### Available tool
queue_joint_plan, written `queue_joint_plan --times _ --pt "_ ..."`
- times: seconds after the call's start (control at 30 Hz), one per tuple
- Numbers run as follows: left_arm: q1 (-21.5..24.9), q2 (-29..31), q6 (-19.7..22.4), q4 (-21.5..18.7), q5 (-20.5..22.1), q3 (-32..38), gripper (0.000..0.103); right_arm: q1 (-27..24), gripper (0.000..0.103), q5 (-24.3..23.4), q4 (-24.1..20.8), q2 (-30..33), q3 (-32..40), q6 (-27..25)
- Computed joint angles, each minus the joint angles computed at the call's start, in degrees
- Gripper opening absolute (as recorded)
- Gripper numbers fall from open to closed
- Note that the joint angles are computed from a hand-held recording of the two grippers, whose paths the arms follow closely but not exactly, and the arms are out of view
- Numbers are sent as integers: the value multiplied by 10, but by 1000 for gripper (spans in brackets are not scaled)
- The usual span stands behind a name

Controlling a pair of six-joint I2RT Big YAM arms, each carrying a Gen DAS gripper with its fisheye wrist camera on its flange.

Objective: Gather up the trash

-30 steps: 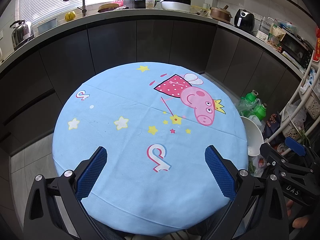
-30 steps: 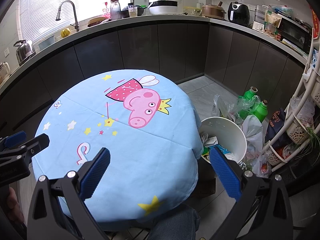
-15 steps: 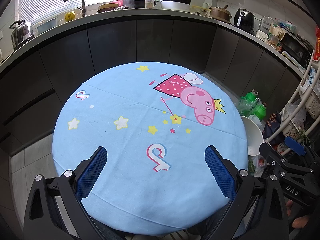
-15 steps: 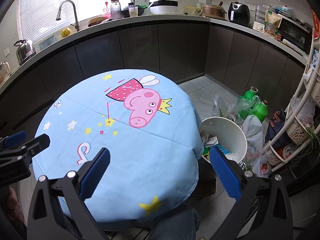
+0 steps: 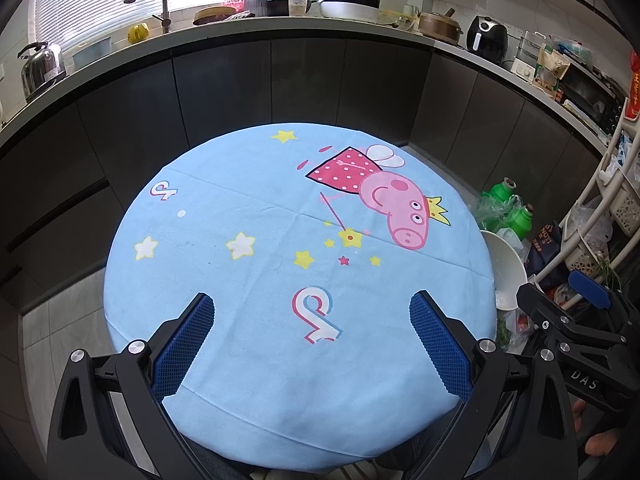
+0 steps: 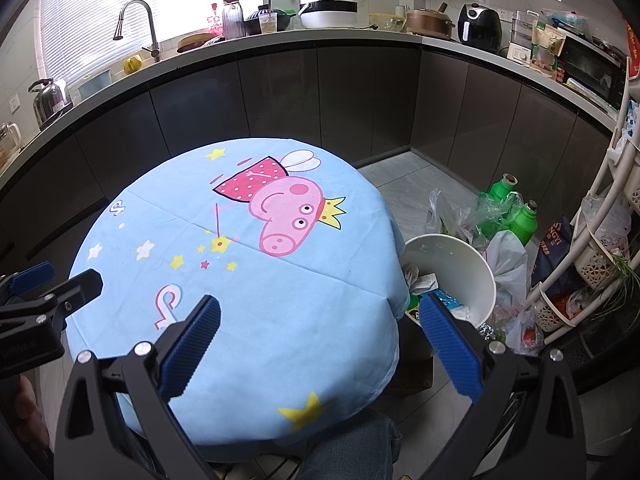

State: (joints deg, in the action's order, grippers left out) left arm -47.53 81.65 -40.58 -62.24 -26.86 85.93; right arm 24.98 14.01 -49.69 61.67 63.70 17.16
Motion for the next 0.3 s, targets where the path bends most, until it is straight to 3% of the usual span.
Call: queue_joint_plan --times 0.3 --pt "8 1 11 5 6 0 95 3 100 1 0 3 2 2"
